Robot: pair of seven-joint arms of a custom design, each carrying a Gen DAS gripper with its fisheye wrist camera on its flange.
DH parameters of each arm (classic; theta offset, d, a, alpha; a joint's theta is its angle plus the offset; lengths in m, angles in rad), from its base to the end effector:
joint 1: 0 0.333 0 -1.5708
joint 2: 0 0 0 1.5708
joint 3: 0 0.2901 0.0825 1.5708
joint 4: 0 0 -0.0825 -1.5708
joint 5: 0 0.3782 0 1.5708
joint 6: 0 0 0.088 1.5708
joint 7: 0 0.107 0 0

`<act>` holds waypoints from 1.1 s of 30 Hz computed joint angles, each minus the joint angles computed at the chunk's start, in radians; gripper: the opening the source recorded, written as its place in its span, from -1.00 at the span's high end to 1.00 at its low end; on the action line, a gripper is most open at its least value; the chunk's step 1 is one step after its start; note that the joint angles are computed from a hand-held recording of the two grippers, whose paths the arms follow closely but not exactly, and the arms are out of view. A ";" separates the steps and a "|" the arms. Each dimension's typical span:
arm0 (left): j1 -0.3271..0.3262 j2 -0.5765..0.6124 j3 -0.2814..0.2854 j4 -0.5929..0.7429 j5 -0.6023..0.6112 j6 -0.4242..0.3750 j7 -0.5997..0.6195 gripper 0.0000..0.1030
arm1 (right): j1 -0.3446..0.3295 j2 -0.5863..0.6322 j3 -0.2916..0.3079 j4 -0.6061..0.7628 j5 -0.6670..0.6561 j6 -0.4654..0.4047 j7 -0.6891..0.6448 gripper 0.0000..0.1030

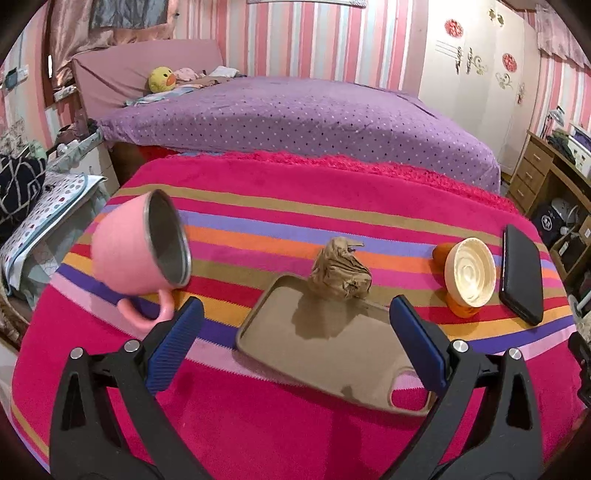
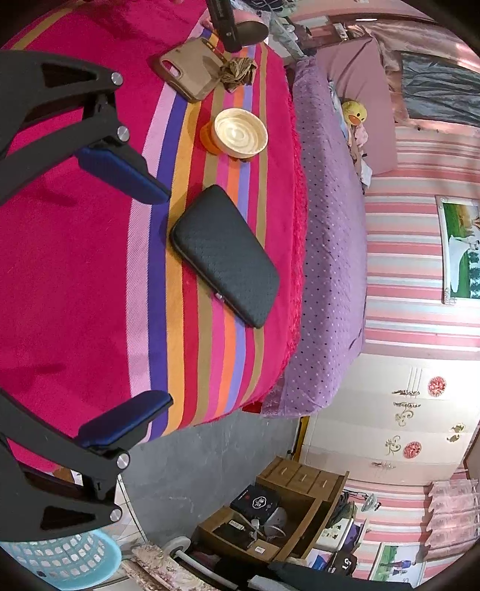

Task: Collect trash
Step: 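Grasp the brown crumpled cloth with the left tool, then grasp the cream cup with the right tool while the left tool holds the cloth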

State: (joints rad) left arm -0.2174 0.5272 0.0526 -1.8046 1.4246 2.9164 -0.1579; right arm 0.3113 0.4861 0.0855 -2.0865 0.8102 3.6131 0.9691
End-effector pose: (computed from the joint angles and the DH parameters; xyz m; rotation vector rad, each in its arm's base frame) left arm 0.6244 -0.1687 0.2610 -1.9072 1.5330 -0.6992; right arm 0.5760 0.1378 0.2746 -1.7107 1.6231 -0.8663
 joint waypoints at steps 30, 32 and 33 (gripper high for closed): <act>-0.078 0.010 0.149 -0.006 -0.184 0.123 0.195 0.17 | 0.422 0.348 -0.432 0.567 -0.129 -0.476 0.129 -0.76; -0.049 -0.003 0.120 -0.020 -0.180 0.113 0.194 0.17 | 0.410 0.352 -0.423 0.584 -0.162 -0.506 0.144 -0.41; -0.032 -0.009 0.103 -0.027 -0.181 0.109 0.199 0.17 | 0.395 0.350 -0.410 0.592 -0.178 -0.530 0.145 -0.18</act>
